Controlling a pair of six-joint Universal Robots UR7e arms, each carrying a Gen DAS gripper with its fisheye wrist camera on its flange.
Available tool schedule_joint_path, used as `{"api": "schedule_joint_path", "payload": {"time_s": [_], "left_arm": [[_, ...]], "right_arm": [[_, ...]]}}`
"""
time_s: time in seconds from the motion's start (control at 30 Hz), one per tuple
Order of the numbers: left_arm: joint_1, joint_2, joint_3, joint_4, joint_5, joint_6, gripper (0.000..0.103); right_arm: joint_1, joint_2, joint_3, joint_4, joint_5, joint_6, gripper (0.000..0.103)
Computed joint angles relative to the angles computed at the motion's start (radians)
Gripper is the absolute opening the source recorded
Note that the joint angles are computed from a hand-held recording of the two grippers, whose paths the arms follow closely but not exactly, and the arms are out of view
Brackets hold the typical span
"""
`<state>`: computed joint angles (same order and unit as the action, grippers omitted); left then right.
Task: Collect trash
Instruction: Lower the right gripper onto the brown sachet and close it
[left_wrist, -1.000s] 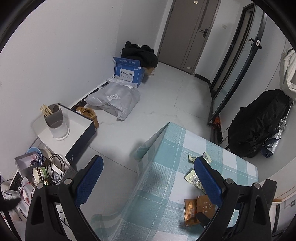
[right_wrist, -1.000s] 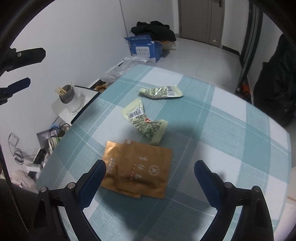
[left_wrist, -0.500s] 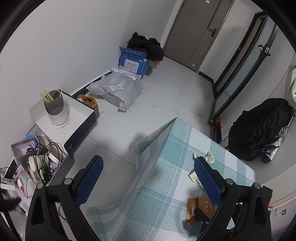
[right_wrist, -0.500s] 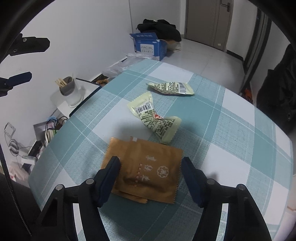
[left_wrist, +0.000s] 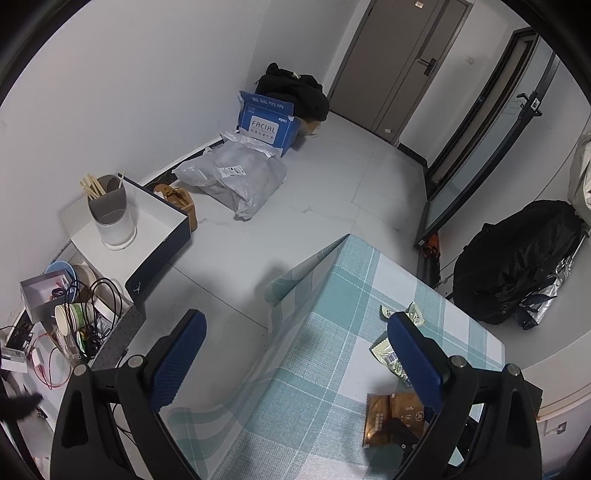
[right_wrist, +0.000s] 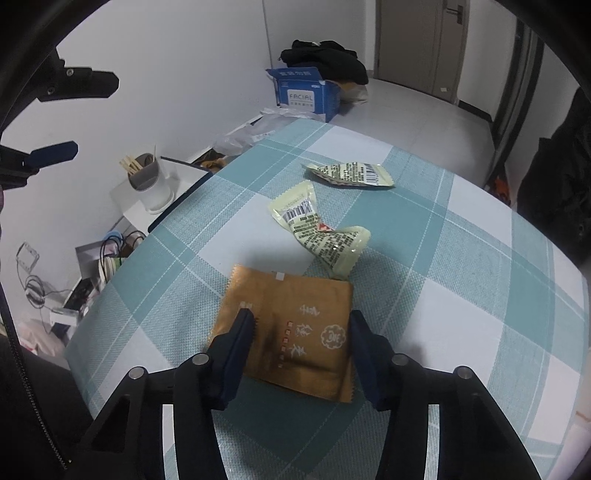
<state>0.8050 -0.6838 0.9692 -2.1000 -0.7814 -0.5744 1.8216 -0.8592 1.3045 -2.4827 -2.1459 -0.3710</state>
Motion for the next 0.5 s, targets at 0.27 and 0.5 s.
{"api": "schedule_joint_path", "payload": {"time_s": [0.27,0.5], "left_arm": [[0.002,-0.001,0.0,0.021,-0.011,-0.029,0.097],[0.0,-0.003,0.0,0.032,-0.028,-0.063,0.097]], "right_arm": [[-0.015,-0.032,0.014,0.043,0.036,0.088,0.025],[-0.011,-0.044,0.022,0.054,0.036,0.093,0.016]]}}
